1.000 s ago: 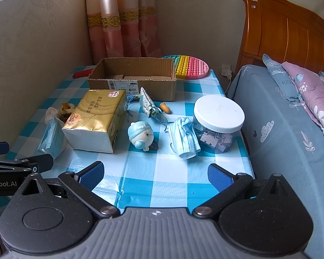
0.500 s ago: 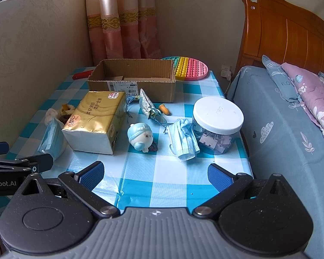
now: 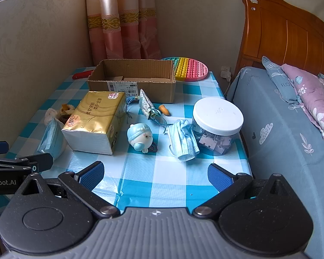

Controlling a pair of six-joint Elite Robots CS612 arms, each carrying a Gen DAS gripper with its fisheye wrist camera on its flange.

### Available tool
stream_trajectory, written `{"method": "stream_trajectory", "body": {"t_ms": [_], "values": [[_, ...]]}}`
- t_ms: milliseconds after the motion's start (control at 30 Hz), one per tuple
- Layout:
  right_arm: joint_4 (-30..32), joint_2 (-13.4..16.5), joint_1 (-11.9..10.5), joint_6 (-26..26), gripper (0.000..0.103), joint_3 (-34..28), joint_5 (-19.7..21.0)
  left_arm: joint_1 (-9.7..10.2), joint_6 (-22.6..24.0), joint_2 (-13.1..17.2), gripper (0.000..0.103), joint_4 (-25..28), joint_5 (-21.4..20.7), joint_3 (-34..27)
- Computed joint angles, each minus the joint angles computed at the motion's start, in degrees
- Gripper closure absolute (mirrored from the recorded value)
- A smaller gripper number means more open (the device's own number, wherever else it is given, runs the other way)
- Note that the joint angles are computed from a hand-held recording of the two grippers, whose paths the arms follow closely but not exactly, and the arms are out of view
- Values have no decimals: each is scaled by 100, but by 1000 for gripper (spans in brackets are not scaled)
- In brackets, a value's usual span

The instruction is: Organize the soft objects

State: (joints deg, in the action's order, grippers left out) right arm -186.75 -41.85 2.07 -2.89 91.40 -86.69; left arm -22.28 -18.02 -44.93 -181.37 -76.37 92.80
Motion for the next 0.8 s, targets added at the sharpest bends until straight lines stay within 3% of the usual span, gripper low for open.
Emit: {"method": "stream_trajectory", "body": {"t_ms": [800], "values": [[-127,19,0,-166,0,-21,75,16,63,39,1,-73,22,-61]]}}
